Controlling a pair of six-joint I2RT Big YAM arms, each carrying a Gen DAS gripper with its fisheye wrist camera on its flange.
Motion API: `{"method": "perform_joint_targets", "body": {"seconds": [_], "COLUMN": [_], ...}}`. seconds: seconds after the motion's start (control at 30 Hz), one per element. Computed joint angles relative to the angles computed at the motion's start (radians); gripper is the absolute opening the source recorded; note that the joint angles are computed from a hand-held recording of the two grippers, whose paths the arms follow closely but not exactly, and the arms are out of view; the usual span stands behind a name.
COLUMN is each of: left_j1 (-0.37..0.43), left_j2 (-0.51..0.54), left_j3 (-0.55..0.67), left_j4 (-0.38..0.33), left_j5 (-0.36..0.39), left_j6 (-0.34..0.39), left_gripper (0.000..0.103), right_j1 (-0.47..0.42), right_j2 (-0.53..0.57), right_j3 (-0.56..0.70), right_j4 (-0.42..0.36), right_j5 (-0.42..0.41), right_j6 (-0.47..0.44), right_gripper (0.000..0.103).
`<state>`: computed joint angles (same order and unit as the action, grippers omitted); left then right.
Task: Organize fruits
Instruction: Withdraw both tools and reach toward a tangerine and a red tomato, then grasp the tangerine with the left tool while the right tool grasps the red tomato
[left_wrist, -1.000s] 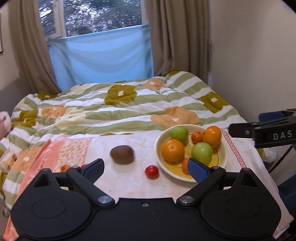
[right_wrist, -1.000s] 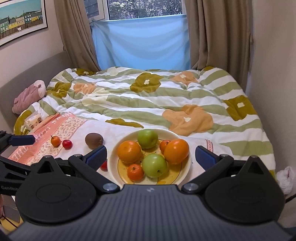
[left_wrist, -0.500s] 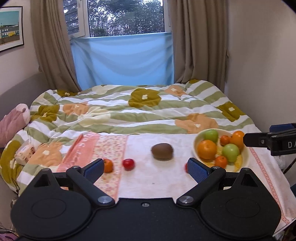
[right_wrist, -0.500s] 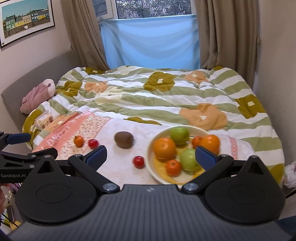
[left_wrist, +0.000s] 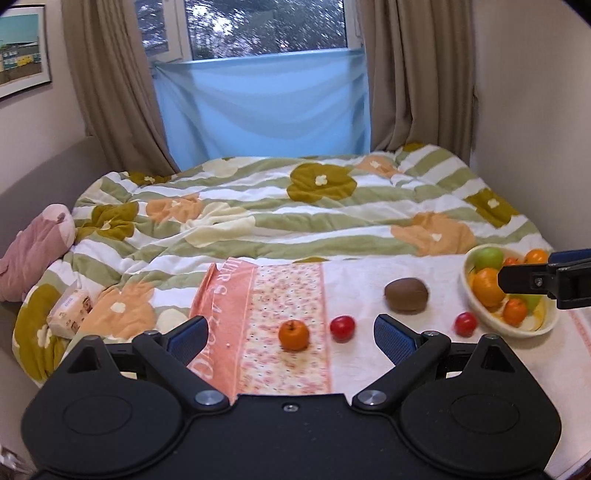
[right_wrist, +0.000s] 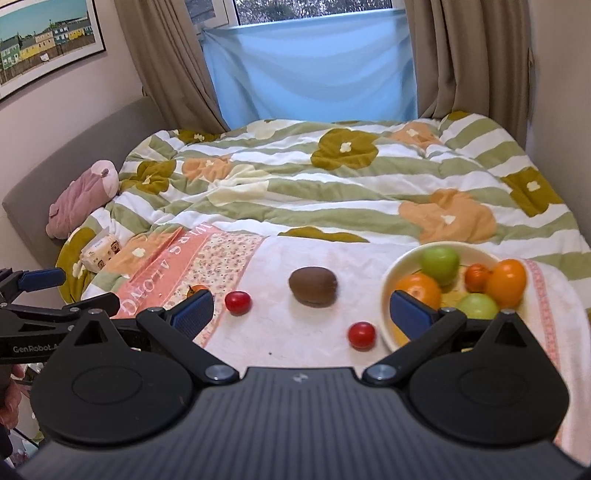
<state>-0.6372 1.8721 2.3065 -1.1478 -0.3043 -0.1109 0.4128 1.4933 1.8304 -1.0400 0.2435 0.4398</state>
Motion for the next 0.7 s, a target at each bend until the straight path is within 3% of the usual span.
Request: {"method": "perform_joint_targets", "body": {"seconds": [0.3,0.37,0.5,0.7], "left_j1": [0.095,0.109,0.124,0.127], "left_j2": [0.154,0.198,0.293,0.375], "left_j3": [0.146,0.186,0.287,0.379], "left_j4": [-0.043,-0.06,-0.124,-0.162], "left_j5": [0.163,0.196,0.246,0.282], "left_j6": [0.084,0.111,0.154,0.197], "left_gripper": [0.098,0.096,0.082,0.08], "right_j1": [0.015,0.013,0.013,0.02], "right_j2": [0.153,0.188,0.249,0.317], "right_j3": [0.081,0.096,0.118,0.139], "right_j4": [0.034,0.038,0.052,0.056], "right_j5": [-0.002,-0.011,-0.018,-0.05], "right_j6": [-0.079,-0.102,-0.154,-0.204], "right_gripper": [0.103,0.103,0.103,0.103]}}
